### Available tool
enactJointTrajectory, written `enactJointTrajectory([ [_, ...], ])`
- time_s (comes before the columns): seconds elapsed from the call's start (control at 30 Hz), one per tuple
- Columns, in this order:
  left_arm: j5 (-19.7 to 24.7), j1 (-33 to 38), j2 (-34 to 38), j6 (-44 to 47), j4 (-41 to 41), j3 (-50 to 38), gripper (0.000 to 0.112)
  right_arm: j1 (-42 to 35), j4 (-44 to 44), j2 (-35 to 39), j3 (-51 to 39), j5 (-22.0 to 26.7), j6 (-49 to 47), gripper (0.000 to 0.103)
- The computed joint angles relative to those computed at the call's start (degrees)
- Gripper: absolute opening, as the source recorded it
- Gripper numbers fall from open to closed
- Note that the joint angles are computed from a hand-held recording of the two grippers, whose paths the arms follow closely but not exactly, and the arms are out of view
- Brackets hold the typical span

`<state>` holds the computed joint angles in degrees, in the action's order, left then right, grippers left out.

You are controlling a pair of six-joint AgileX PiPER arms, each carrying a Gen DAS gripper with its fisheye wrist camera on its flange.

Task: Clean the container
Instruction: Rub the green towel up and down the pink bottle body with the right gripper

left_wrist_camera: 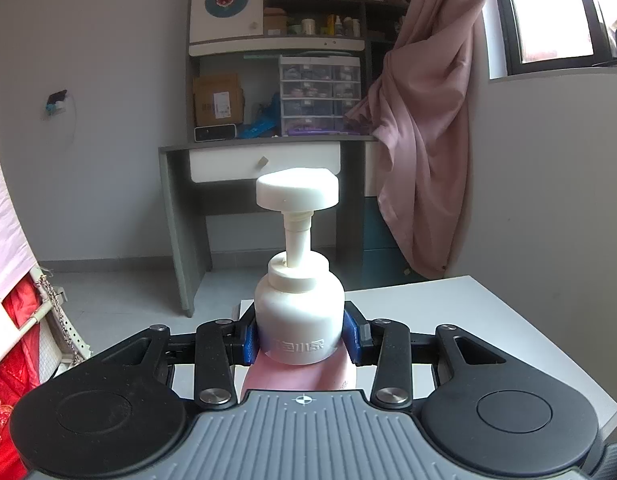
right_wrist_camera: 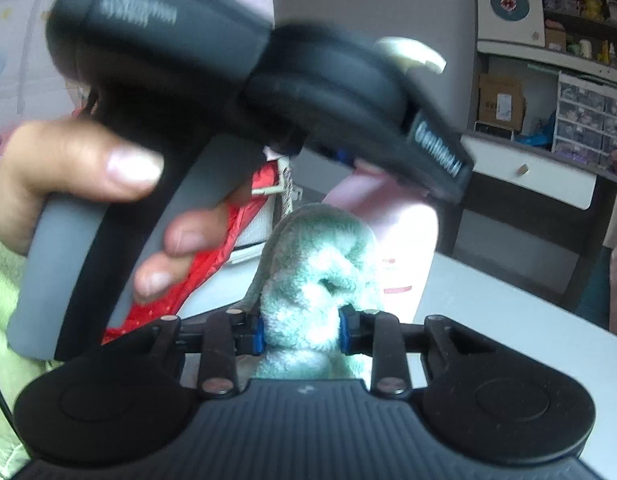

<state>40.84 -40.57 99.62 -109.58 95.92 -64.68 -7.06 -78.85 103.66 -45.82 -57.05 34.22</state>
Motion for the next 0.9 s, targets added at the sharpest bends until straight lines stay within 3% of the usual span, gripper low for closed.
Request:
enactJointTrajectory([
  [0.3,-0.2,-0.1,0.5,0.5,-0.2,-0.8,0.044,3.5,-4.1,3.3,-3.7,6.7,5.0,0.031],
  [0.47,-0.3,0.0,0.1,0.3,0.1,-0.2,0.044,3.7,-4.3,3.5,-4.0,7.0,5.6,0.031],
  [0.63,-0.4,0.0,0.1,0.5,0.1,-0.3,0.044,2.4,-2.4,1.5,-2.1,4.8,3.8,0.031],
  [0.9,0.2,-0.5,0.3,0.7,-0.3,-0.5,0.044,-3.1,3.8,-2.3,2.3,-2.9,0.1,0.031],
])
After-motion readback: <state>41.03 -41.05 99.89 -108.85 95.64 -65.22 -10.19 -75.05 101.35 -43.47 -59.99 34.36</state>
